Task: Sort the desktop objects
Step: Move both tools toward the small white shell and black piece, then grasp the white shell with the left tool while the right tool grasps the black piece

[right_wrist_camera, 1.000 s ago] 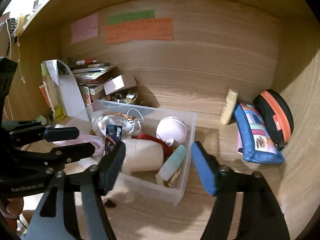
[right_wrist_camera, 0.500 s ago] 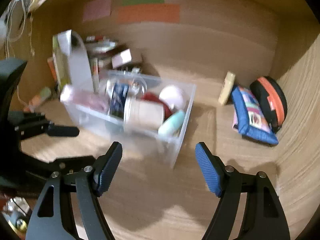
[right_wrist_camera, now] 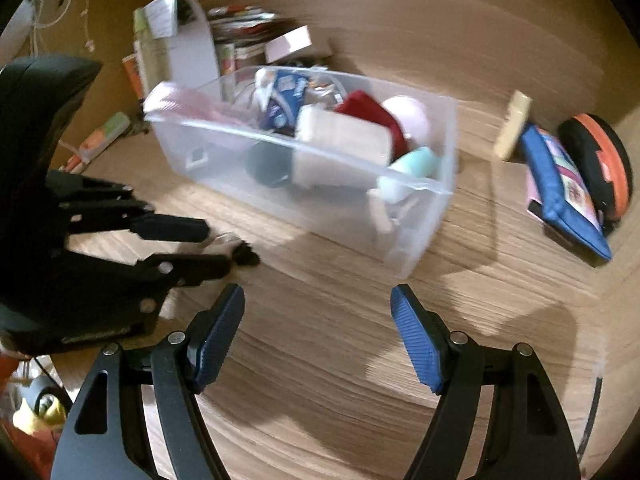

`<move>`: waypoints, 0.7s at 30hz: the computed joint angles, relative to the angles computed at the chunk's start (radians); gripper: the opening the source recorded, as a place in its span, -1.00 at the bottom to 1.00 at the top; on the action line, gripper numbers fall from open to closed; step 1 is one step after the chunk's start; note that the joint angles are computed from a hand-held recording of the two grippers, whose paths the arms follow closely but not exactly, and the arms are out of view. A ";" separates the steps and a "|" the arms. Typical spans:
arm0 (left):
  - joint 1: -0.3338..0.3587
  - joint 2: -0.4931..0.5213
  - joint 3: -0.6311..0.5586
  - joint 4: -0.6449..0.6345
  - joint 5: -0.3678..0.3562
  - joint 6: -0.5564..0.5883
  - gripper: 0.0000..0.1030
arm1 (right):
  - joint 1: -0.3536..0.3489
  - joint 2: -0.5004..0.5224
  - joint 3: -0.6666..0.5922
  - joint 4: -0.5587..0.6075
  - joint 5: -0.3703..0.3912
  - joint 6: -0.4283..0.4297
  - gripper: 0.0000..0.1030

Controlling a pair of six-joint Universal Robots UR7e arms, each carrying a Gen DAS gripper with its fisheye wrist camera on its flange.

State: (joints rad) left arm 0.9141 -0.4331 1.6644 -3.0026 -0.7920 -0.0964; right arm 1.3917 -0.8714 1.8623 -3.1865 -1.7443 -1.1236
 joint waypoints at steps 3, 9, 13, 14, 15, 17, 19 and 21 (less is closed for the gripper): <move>0.005 -0.001 0.001 -0.006 -0.007 0.014 -0.56 | 0.008 0.010 0.000 0.000 -0.003 -0.030 0.37; 0.017 -0.008 -0.001 -0.015 0.000 0.026 -0.72 | 0.029 0.046 -0.045 0.064 -0.029 -0.047 0.13; 0.026 -0.020 0.015 -0.034 0.018 0.017 -0.72 | 0.041 0.072 -0.077 0.105 -0.052 -0.040 0.06; 0.028 -0.024 0.020 -0.040 0.021 0.012 -0.72 | 0.045 0.077 -0.082 0.110 -0.057 -0.043 -0.02; 0.031 -0.029 0.026 -0.048 0.016 0.010 -0.72 | 0.050 0.085 -0.086 0.113 -0.063 -0.048 -0.08; 0.034 -0.038 0.038 -0.073 0.019 -0.002 -0.72 | 0.055 0.090 -0.092 0.119 -0.060 -0.055 -0.21; 0.033 -0.040 0.046 -0.100 0.025 0.001 -0.72 | 0.058 0.096 -0.087 0.094 -0.058 -0.067 -0.44; 0.032 -0.043 0.053 -0.120 0.026 0.000 -0.72 | 0.057 0.092 -0.087 0.114 -0.050 -0.060 -0.61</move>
State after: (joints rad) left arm 0.9463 -0.4761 1.7177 -3.1229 -0.7663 -0.0962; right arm 1.4486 -0.7792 1.7751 -3.0727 -1.7938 -1.1835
